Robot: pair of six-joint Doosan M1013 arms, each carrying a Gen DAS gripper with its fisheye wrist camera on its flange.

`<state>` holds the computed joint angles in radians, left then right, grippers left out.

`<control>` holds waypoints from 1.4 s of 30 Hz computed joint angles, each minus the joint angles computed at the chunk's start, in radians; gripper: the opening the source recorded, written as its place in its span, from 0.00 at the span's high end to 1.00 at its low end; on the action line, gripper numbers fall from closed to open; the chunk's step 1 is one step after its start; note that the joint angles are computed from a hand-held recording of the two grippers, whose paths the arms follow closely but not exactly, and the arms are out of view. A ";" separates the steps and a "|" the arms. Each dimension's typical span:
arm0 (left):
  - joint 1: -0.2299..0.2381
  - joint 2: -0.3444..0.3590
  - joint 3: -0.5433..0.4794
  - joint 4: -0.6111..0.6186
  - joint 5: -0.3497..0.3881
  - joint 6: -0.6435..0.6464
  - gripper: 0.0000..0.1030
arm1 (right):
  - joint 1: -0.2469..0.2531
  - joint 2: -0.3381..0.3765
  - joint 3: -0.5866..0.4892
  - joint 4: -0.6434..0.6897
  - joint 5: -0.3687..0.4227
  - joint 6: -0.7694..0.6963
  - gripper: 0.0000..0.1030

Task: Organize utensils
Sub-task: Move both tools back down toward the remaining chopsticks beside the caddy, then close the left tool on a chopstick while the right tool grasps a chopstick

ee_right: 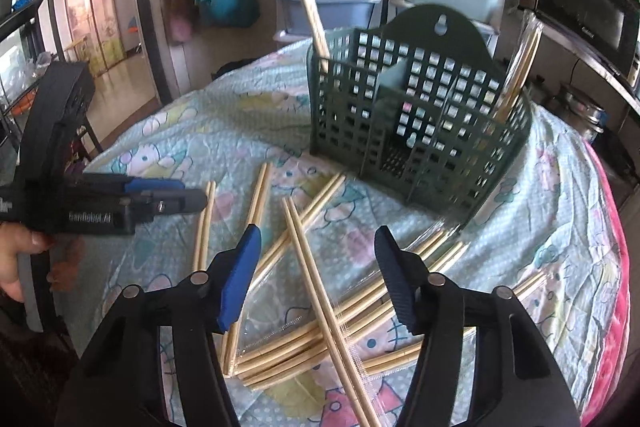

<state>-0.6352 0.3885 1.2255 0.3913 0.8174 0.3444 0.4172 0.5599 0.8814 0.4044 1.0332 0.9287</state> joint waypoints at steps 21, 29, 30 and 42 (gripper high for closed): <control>0.036 0.047 -0.064 -0.009 0.093 0.046 0.85 | 0.019 0.168 -0.257 -0.053 0.303 0.036 0.65; 0.048 0.024 -0.016 -0.028 0.020 0.018 0.94 | -0.004 0.227 -0.364 0.028 0.440 0.093 0.84; 0.049 0.021 -0.011 -0.031 0.010 0.013 0.95 | -0.007 0.229 -0.370 0.040 0.453 0.096 0.85; 0.037 -0.002 0.007 0.010 -0.034 -0.019 0.99 | -0.011 0.125 -0.216 0.064 0.264 0.033 0.90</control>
